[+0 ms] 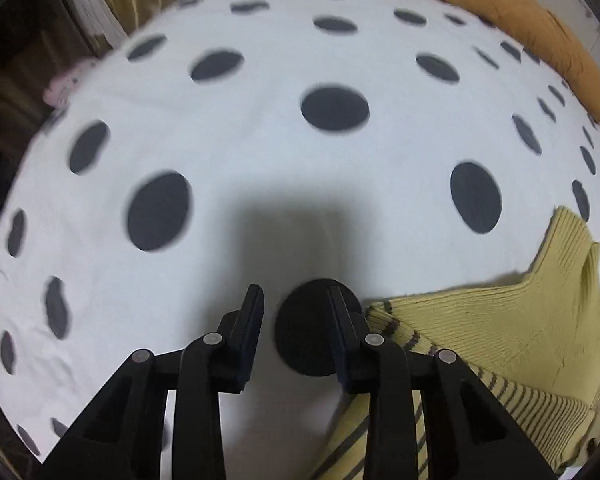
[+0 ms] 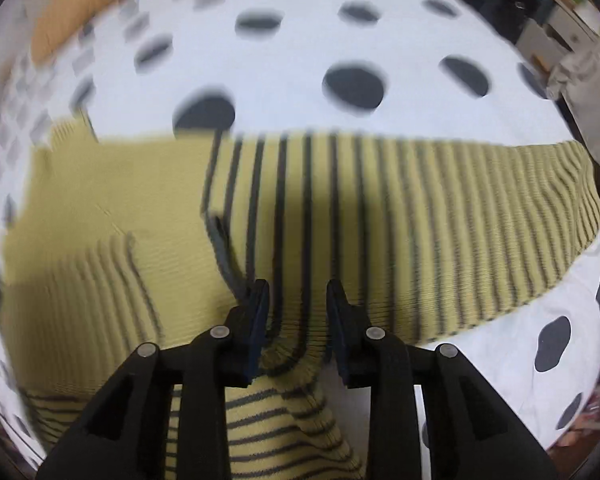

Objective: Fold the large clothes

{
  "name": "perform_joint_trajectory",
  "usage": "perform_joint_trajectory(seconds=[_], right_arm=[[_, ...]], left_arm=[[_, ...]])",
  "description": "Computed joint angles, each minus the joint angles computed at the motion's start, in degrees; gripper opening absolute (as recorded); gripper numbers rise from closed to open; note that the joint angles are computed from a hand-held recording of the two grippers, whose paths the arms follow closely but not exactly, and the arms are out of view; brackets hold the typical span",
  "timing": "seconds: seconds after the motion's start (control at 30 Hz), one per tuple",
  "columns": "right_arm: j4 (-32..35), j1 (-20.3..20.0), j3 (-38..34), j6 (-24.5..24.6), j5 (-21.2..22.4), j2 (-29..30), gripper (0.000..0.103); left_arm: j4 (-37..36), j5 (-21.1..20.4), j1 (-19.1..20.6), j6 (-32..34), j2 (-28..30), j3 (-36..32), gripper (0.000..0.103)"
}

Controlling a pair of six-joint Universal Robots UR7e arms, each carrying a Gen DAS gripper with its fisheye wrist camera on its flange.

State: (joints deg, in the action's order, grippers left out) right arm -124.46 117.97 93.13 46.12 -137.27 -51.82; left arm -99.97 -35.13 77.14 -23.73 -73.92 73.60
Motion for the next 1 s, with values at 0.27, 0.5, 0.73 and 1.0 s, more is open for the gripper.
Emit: perform_joint_trajectory(seconds=[0.27, 0.5, 0.73, 1.0], right_arm=[[-14.8, 1.0, -2.6, -13.8, 19.4, 5.5, 0.030], [-16.3, -6.3, 6.4, -3.5, 21.4, -1.0, 0.000], [-20.2, -7.0, 22.5, 8.8, 0.3, -24.8, 0.069], [-15.9, -19.8, 27.4, 8.1, -6.6, -39.4, 0.069]], left_arm=[[-0.7, -15.2, -5.2, 4.5, -8.3, 11.8, 0.036], [8.2, -8.7, -2.4, -3.4, -7.7, 12.6, 0.036], [6.8, -11.3, -7.5, -0.6, -8.8, 13.8, 0.055], [7.6, -11.2, -9.2, -6.4, -6.1, 19.8, 0.055]])
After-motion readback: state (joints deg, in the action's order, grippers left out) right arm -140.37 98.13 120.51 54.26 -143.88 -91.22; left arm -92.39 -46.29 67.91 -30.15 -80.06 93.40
